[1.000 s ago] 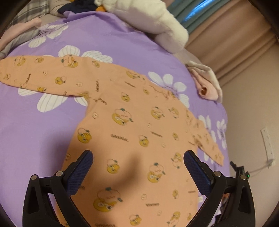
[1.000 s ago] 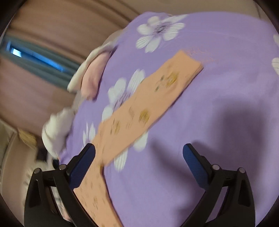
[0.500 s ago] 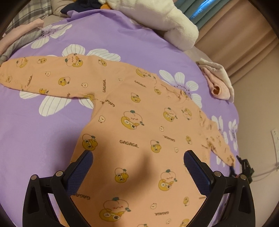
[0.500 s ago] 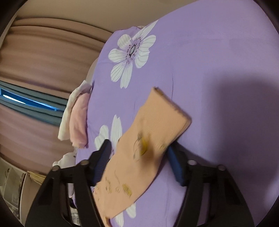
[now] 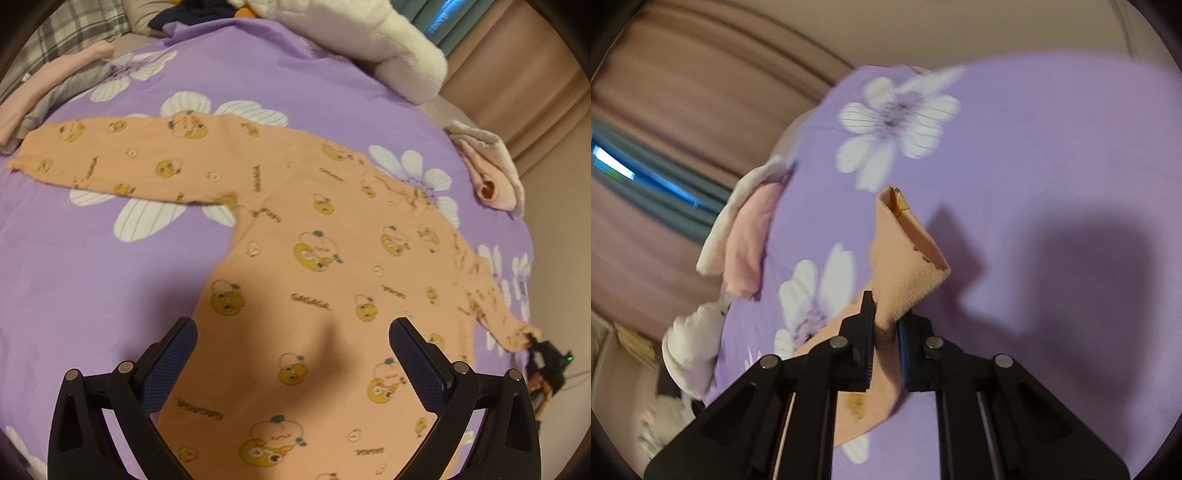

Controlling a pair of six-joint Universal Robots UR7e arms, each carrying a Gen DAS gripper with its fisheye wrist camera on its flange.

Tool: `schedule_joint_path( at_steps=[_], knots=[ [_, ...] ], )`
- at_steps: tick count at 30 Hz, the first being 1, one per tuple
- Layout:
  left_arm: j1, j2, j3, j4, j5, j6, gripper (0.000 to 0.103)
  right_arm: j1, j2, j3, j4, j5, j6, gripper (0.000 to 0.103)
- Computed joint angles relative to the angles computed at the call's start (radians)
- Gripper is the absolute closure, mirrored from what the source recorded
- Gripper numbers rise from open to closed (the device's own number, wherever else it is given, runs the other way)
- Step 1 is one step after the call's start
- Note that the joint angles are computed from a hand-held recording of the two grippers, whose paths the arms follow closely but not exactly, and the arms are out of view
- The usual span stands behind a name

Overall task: Fold small clothes
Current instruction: 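Grasp the cuff of one orange sleeve with the right gripper, then lift the sleeve and fold it across the body with the right gripper, then release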

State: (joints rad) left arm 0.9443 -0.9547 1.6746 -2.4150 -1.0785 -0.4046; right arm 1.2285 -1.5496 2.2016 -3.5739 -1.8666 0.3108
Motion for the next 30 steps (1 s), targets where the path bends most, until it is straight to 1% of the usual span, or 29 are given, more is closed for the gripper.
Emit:
schedule_joint_path(
  at_steps=[1,4,5,6,7,8,9,12,18,30],
  knots=[
    [0.001,0.0,-0.001,0.011,0.004,-0.01,0.0,0.017,-0.01,0.008,0.0,-0.016,-0.022,0.092],
    [0.007,-0.006,0.001,0.038,-0.006,-0.035,0.0,0.079,0.019,-0.011,-0.015,-0.084,-0.1,0.092],
    [0.009,-0.008,0.0,0.047,-0.013,-0.042,0.0,0.114,0.03,-0.032,-0.005,-0.117,-0.133,0.092],
    [0.011,-0.01,0.001,0.054,-0.02,-0.048,0.0,0.118,0.018,-0.01,-0.016,-0.122,-0.154,0.092],
    [0.012,-0.013,0.002,0.059,-0.025,-0.053,0.0,0.137,0.021,-0.008,-0.023,-0.139,-0.175,0.092],
    [0.013,-0.016,0.004,0.062,-0.033,-0.052,0.0,0.167,0.032,-0.024,-0.016,-0.165,-0.201,0.092],
    [0.013,-0.019,0.007,0.063,-0.04,-0.046,0.0,0.172,0.04,-0.02,-0.028,-0.167,-0.219,0.092],
    [0.007,-0.027,0.017,0.056,-0.041,-0.024,0.0,0.232,0.075,-0.053,-0.029,-0.214,-0.273,0.092],
    [-0.002,-0.045,0.029,0.05,-0.046,0.009,0.0,0.33,0.151,-0.127,-0.021,-0.277,-0.358,0.092],
    [-0.004,-0.067,0.037,0.044,-0.056,0.069,0.0,0.484,0.316,-0.258,-0.015,-0.402,-0.515,0.093]
  ],
)
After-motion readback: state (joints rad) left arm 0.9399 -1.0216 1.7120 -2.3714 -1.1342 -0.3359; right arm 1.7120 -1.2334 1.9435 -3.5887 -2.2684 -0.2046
